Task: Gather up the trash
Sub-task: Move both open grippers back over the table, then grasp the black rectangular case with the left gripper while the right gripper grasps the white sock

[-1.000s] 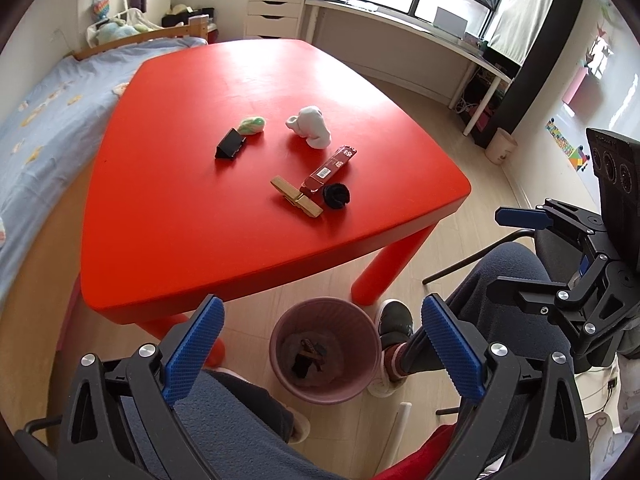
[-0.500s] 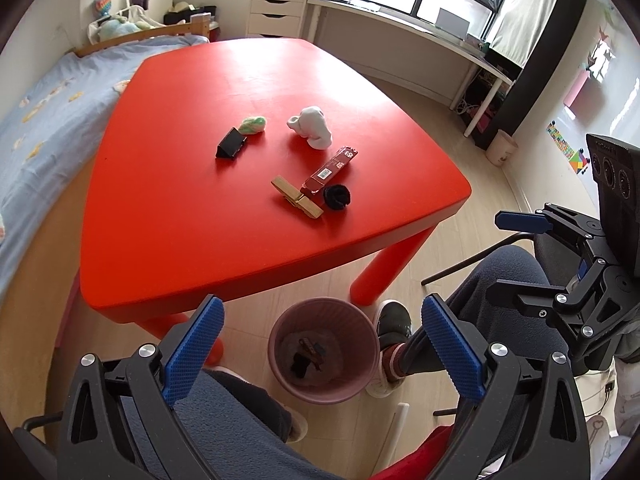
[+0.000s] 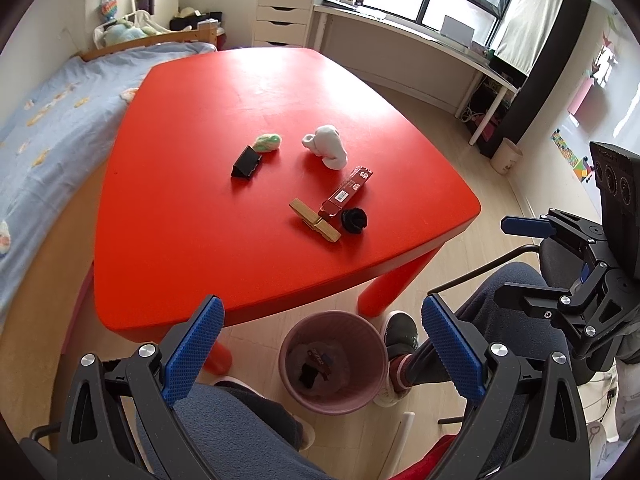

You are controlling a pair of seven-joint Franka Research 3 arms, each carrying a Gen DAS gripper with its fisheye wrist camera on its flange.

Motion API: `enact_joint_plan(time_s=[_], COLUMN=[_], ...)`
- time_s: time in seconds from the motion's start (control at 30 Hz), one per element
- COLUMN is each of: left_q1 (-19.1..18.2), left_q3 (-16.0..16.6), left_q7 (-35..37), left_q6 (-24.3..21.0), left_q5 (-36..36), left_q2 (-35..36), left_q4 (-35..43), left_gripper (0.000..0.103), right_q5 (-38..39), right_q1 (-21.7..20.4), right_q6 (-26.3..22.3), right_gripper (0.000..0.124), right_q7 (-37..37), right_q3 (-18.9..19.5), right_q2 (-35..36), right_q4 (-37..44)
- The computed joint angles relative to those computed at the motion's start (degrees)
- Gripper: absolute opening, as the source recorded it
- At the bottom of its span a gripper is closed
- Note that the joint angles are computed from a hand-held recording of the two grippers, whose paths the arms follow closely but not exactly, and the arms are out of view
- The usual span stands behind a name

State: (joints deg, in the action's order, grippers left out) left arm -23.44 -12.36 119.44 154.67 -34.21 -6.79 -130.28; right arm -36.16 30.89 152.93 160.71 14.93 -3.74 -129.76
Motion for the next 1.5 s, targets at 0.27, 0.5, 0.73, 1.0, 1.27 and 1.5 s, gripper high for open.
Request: enact_joint_plan(time_s=[0.27, 0.5, 0.73, 1.0, 1.27, 1.5], left_q1=[1.69, 3.99, 6.45, 8.34, 8.85, 8.09], left_q3=[-0.34, -1.53, -3.31, -5.12, -6.27, -6.29], left_q7=[-0.93, -1.73, -4.03, -7.07, -10.05, -12.66], left_q6=[0.76, 0.28, -1.46, -4.55, -9.16, -12.26], left_q5=[3.14, 6.38, 11.93, 19.2, 25.34, 29.76], left_q2=[2.83, 6.91, 12.16, 19.57, 27.41, 33.01], left_q4=[4.1, 9.19, 15.39, 23.34, 31.7, 37.58], left_gripper=[0.095, 0.095, 0.095, 0.095, 0.095, 0.095], right_q5=[-1.08, -1.17, 0.44, 5.87, 11.69, 15.85], right_q1=[-0.7, -1.09, -0.99, -0.23, 0.6, 1.2], right_q6=[-1.61, -2.44, -2.74, -3.57, -5.09, -5.61], right_gripper=[0.1, 0.1, 0.1, 0.1, 0.1, 0.1], right_q7=[-2.34, -5.98, -11.24, -18.6, -24.29, -27.49], right_q3=[-1.28, -3.23, -5.84, -9.18, -12.15, -13.94], right_q2=[1.46, 4.2, 8.36, 14.87, 21.31, 25.64], right_q4=[3.61, 8.19, 13.63, 20.05, 25.35, 28.67])
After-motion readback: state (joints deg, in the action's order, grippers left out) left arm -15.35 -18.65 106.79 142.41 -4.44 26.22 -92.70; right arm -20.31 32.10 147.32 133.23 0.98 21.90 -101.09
